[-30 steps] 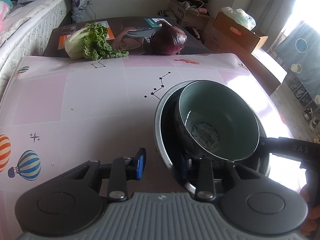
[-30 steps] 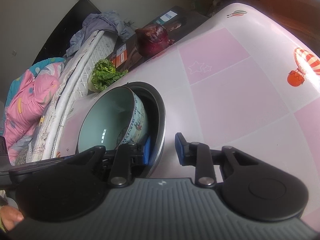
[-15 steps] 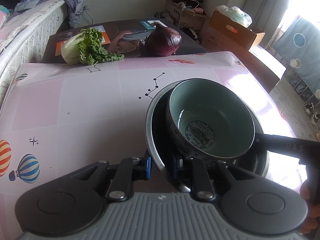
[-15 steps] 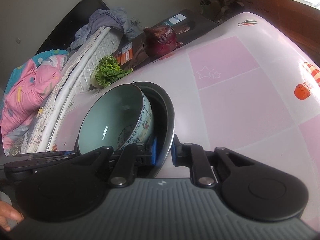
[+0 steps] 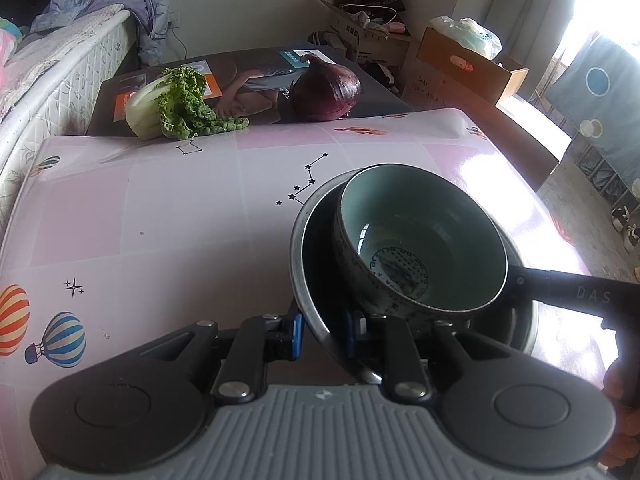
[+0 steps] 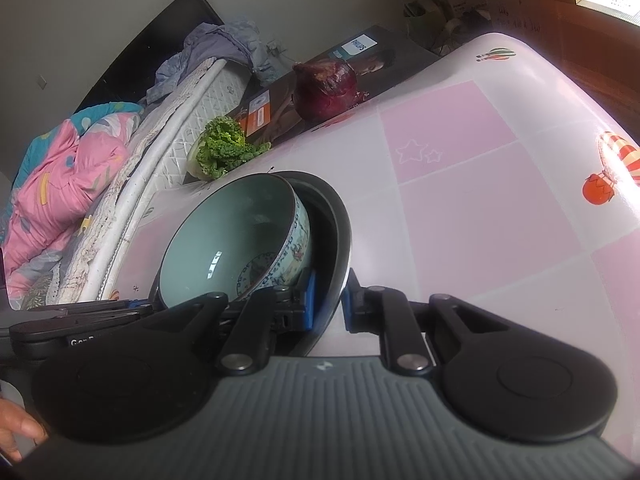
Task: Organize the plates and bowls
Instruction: 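Lift and carry the basin with green bowl toward the plate stack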
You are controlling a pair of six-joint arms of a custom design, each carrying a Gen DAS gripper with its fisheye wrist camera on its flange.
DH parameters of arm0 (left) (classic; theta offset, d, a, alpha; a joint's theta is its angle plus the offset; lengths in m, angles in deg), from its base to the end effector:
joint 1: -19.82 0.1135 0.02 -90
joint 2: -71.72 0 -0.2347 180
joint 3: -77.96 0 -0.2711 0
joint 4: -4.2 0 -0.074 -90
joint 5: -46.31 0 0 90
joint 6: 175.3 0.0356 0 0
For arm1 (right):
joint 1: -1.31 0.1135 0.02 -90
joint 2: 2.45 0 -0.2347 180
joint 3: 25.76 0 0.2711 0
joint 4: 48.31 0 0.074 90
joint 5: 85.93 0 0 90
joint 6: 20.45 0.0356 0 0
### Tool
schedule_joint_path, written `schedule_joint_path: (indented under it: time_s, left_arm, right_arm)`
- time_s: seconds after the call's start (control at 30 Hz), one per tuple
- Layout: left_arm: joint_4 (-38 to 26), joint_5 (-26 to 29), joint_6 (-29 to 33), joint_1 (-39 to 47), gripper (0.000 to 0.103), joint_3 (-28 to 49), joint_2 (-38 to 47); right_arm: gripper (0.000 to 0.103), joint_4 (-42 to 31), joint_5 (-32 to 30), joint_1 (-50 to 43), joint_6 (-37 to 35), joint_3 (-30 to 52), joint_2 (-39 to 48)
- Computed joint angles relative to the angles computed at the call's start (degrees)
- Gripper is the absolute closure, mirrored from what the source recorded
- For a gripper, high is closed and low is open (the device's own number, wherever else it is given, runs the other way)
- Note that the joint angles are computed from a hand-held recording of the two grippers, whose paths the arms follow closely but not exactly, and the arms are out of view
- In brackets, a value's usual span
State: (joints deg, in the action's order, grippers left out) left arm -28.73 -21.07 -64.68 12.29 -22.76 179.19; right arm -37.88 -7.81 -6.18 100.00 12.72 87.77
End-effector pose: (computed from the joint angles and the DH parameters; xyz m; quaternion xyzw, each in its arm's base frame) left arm 0.3759 -0.0635 0.1157 0.2784 0.9092 -0.1608 0.2646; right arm 0.2692 -0.0280 0.0635 0.2542 0.8708 0.1740 0.3830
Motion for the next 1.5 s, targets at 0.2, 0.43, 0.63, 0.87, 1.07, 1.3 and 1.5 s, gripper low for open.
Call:
schedule_joint_path:
  time_s: [0.2, 0.43, 0.63, 0.87, 1.07, 1.3, 1.5]
  left_arm:
    - [0.7, 0.1, -0.1, 0.0, 0.082, -1.0, -1.1]
    - [1.5, 0.5, -0.2, 0.0, 0.082, -2.1, -2.8]
    - [0.9, 1.4, -0.1, 0.5, 0.082, -2.7, -4.6]
    - [-0.7, 3.2, 0.2, 1.5, 0.082, -4.3, -8.4]
    - [-3.6, 5.5, 1.6, 3.8, 0.082, -7.3, -14.3]
    - [-9.4, 8.5, 6.0, 9.5, 0.082, -11.8, -22.6]
    - [-14.7, 10.9, 12.4, 16.3, 0.082, -16.0, -27.7]
  right_arm:
    - [0.089, -0.2, 0.3, 0.0, -0.6, -1.0, -2.0]
    - [0.089, -0.1, 0.9, 0.0, -1.4, -2.5, -5.1]
    - [0.089, -2.5, 1.7, 0.3, -1.6, -3.9, -9.8]
    - [0.089, -9.8, 3.3, 1.4, -1.7, -6.2, -20.4]
    - [0.089, -19.8, 5.9, 4.2, -0.9, -8.7, -33.8]
    - [0.089, -34.9, 11.8, 12.7, 3.8, -12.0, -53.1]
    - [0.089, -46.3, 20.0, 25.4, 10.9, -13.8, -64.9]
